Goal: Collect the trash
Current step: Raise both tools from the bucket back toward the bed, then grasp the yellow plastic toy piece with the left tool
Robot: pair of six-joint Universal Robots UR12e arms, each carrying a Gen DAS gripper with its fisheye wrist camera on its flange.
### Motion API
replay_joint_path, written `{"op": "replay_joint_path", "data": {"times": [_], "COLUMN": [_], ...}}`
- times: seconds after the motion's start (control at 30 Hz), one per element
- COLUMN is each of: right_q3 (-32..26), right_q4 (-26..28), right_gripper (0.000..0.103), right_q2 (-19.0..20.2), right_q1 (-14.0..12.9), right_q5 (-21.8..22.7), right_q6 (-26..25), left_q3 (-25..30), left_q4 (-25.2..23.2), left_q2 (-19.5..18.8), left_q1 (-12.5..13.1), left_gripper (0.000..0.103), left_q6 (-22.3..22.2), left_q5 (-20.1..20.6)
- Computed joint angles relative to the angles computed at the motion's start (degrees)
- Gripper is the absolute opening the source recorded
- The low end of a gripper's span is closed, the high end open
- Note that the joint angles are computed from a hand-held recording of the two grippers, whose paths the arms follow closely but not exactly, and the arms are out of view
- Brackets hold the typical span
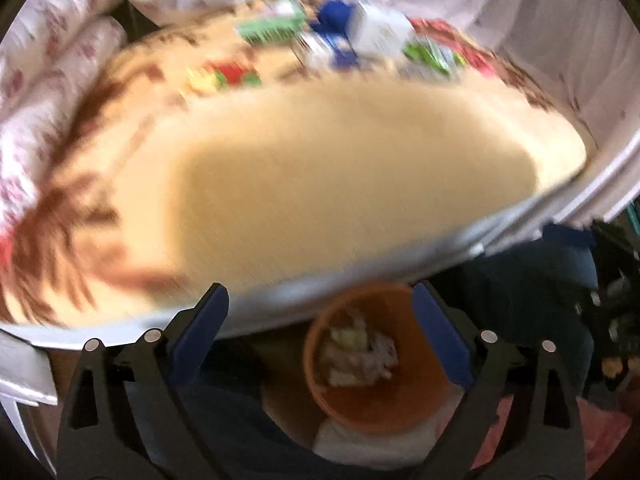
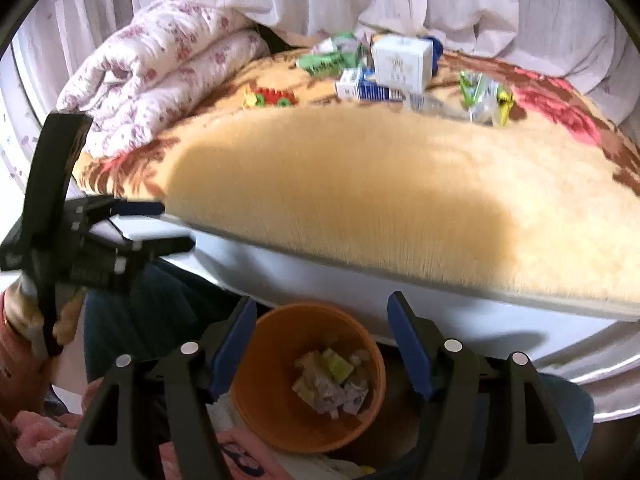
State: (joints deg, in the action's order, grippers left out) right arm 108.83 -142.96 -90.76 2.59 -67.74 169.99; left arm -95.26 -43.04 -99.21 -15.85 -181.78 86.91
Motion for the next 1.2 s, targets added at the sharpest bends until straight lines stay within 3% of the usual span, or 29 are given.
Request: {"op": "replay_joint_path", "data": {"times": [0.23, 0.33, 0.47, 0.7, 0.87, 1.0, 1.2], "right_q3": [0.2, 0.1, 0.0, -0.9, -1.8, -2.4, -2.6], "right_q4": [-0.4, -0.1, 0.0, 0.8, 1.5, 1.7, 1.7], "right_gripper": [0.067, 0.067, 0.067, 0.067, 0.067, 0.067, 0.067], "right_q2": [-0.1, 0.1, 0.3, 1.2, 2.2, 2.6, 2.8], "right_q1": [0.0, -0.1, -0.1, 0.0, 0.1, 0.4, 0.5], "right_q5": [0.5, 0.6, 0.2, -0.8, -1.4, -1.7, -1.7], "right_q6": [0.5, 0.6, 1.4, 2.4, 3.2, 3.4, 3.5], "left_q3": [4.0, 6.2, 9.6, 15.4, 18.3, 20.8, 20.2], "left_q4": [7.6, 9.1, 8.8, 1.4, -1.5, -5.5, -5.3], "left_q2": [-4.0, -6.3, -8.9, -12.9, -14.8, -16.3, -16.0], "left_q1": [1.5, 2.5, 4.0, 6.8, 7.3, 7.5, 7.2], "left_gripper": [0.091, 0.091, 0.091, 0.091, 0.090, 0.052, 0.051], "left_q6": [1.9, 3.8, 6.8, 11.1, 13.1, 15.1, 17.5], "left_q5": [8.1, 9.3, 7.5, 0.6, -2.0, -4.1, -3.9]}}
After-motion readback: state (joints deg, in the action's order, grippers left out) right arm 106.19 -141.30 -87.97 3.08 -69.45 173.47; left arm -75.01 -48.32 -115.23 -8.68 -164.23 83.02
